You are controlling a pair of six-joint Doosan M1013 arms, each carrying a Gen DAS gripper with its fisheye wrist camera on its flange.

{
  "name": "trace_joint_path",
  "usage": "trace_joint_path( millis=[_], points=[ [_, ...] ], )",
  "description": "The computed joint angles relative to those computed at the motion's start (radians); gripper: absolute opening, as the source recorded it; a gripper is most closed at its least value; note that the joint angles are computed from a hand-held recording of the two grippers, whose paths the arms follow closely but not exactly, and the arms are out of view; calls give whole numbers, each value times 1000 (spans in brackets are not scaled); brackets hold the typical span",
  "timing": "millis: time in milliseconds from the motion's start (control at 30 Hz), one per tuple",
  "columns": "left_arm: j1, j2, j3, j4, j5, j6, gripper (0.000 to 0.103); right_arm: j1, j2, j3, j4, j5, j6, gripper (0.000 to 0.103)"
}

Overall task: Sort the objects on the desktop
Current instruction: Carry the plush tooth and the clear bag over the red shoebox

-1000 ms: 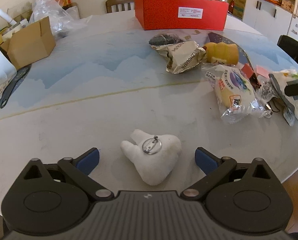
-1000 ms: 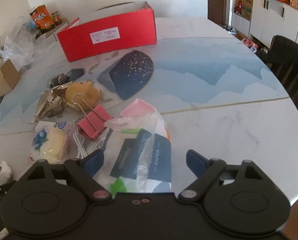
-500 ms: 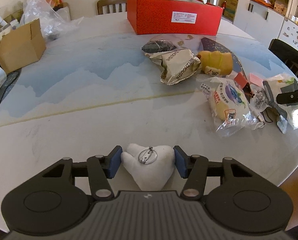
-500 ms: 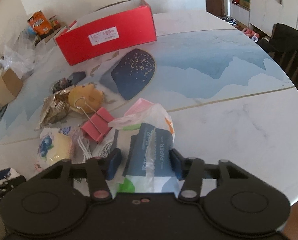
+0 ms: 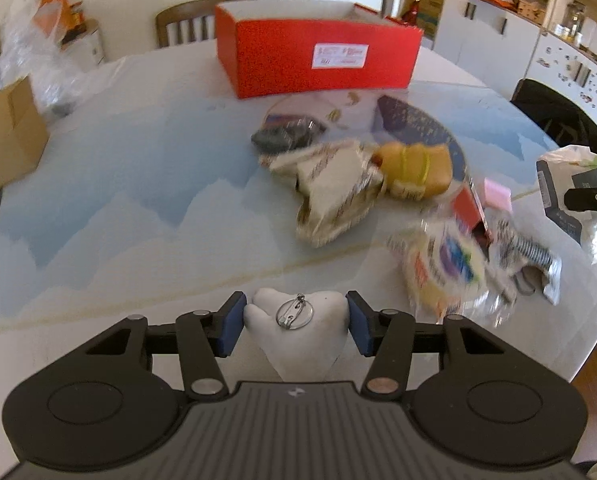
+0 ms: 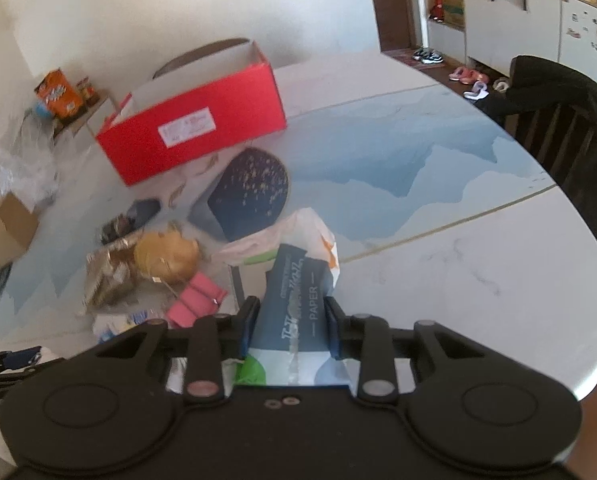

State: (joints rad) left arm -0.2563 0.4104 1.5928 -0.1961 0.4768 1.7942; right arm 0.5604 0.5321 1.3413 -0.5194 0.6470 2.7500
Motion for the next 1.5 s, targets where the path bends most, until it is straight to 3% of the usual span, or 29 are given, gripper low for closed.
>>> trace_joint_path(
  millis=[400, 533, 700, 900, 1133, 1267, 1500],
  points=[
    [25, 60, -169, -236, 62, 303, 53, 0, 33, -118, -70, 63, 41, 32],
    [25, 89, -240, -255, 113, 323, 53, -6, 50, -166, -69, 81, 39, 32],
    [6, 120, -314, -252, 125, 331, 53, -19, 72, -220, -71, 80, -7, 32],
    [-19, 162, -403, -211, 114, 237, 53, -62, 107, -289, 29, 23, -168, 32],
    [-44, 225, -539, -29, 107, -6, 53, -120, 195, -459, 262, -13, -526, 32],
    [-50, 285, -651, 78, 149, -143, 53, -142, 269, -595, 381, 15, -705, 32],
    [-51, 421, -896, 201, 300, -276, 53, -161, 411, -855, 480, 141, -852, 32]
  ],
)
